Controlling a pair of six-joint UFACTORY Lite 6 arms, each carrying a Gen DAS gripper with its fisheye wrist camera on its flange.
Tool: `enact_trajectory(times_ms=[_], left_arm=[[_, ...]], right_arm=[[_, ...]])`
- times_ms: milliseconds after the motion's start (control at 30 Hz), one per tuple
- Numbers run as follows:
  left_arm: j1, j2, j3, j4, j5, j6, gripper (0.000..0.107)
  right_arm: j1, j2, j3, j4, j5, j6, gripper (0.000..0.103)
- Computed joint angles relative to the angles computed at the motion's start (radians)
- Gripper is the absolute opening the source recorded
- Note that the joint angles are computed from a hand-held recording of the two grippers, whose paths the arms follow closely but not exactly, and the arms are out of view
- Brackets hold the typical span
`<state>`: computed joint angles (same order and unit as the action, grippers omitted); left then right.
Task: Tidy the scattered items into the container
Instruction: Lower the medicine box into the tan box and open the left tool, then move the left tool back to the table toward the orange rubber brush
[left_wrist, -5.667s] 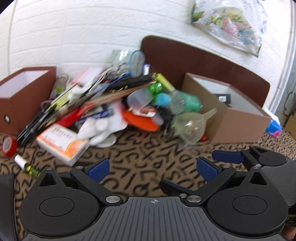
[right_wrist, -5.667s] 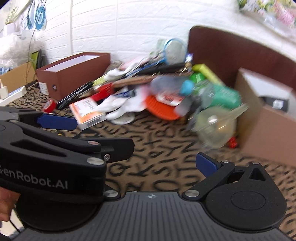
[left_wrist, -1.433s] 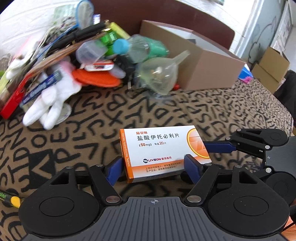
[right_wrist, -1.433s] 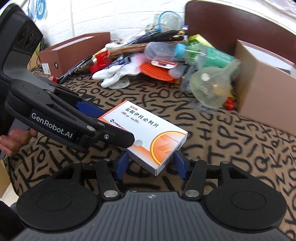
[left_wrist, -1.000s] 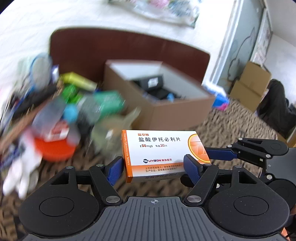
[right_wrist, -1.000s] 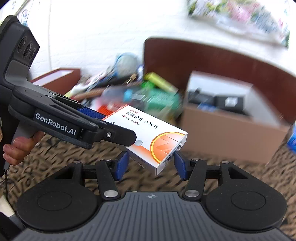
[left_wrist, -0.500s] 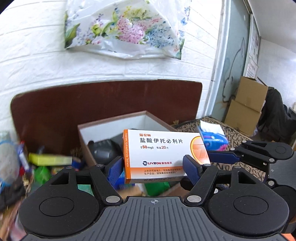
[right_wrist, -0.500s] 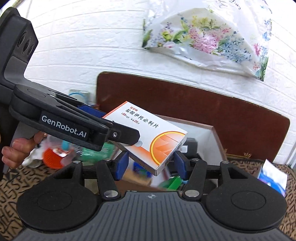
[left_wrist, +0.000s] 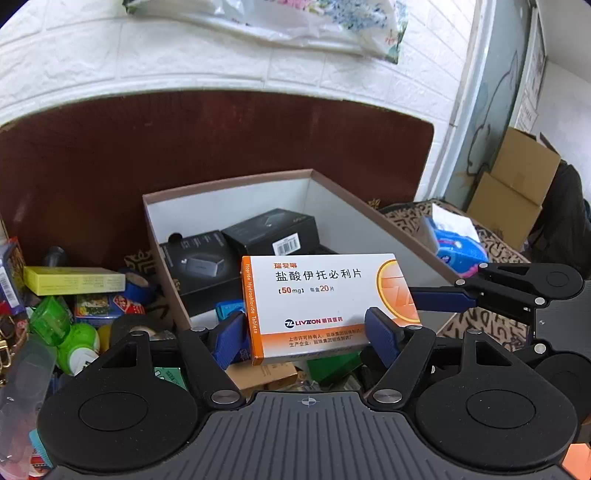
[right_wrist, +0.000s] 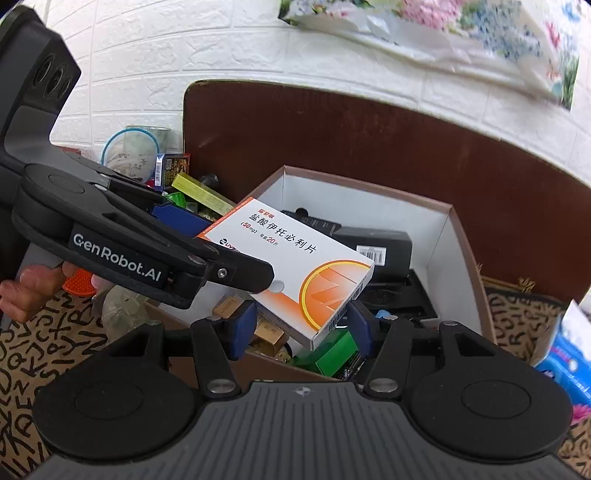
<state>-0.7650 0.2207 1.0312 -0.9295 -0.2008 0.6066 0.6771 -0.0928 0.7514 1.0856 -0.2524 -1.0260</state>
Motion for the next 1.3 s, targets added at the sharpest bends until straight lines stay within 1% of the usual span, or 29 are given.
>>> enact_trajectory(times_ms=[100, 167, 200, 233, 267, 300, 333, 367, 400, 467, 567, 733, 900, 1100, 1300], left_arm=[[0.007, 0.021, 0.009, 0.021, 0.001, -0.019, 0.079], [0.012, 0.031, 0.014, 0.011, 0.009, -0.023, 0.084], [0.015, 0.037, 0.015, 0.016, 0.013, -0.037, 0.085], [0.016, 0.041, 0.014, 0.011, 0.012, -0.044, 0.090], [0.015, 0.039, 0.006, 0.034, 0.002, -0.079, 0.092], [0.013, 0.032, -0.007, 0.074, -0.012, -0.125, 0.093], [0.009, 0.022, -0.019, 0.097, -0.023, -0.150, 0.096], [0.005, 0.010, -0.031, 0.115, -0.033, -0.167, 0.101], [-0.002, -0.003, -0.044, 0.113, -0.042, -0.164, 0.103], [-0.023, -0.028, -0.067, 0.046, -0.075, -0.101, 0.103], [-0.045, -0.054, -0.096, -0.002, -0.108, -0.042, 0.103], [-0.062, -0.088, -0.122, -0.073, -0.096, 0.007, 0.103], [-0.091, -0.151, -0.173, -0.141, -0.120, 0.062, 0.103], [-0.141, -0.256, -0.241, -0.273, -0.147, 0.164, 0.103], [-0.222, -0.391, -0.337, -0.425, -0.209, 0.260, 0.103]], right_arm=[[-0.018, 0.031, 0.018, -0.053, 0.020, 0.044, 0.060], [-0.025, 0.053, 0.031, -0.094, 0.029, 0.085, 0.062], [-0.030, 0.066, 0.039, -0.145, 0.032, 0.137, 0.064], [-0.031, 0.071, 0.040, -0.190, 0.031, 0.187, 0.072], [-0.036, 0.080, 0.050, -0.202, 0.033, 0.203, 0.082], [-0.030, 0.083, 0.052, -0.172, 0.026, 0.177, 0.085], [-0.019, 0.085, 0.053, -0.129, 0.013, 0.141, 0.089], [-0.009, 0.079, 0.049, -0.093, 0.001, 0.105, 0.091], [-0.002, 0.078, 0.049, -0.068, -0.006, 0.077, 0.092], [0.017, 0.068, 0.041, -0.016, -0.026, 0.027, 0.097], [0.043, 0.047, 0.025, 0.031, -0.058, -0.010, 0.098], [0.077, 0.023, 0.016, 0.130, -0.077, -0.096, 0.100], [0.126, -0.019, -0.002, 0.235, -0.115, -0.191, 0.100], [0.202, -0.076, -0.017, 0.362, -0.171, -0.302, 0.101], [0.314, -0.133, -0.033, 0.468, -0.262, -0.370, 0.101]])
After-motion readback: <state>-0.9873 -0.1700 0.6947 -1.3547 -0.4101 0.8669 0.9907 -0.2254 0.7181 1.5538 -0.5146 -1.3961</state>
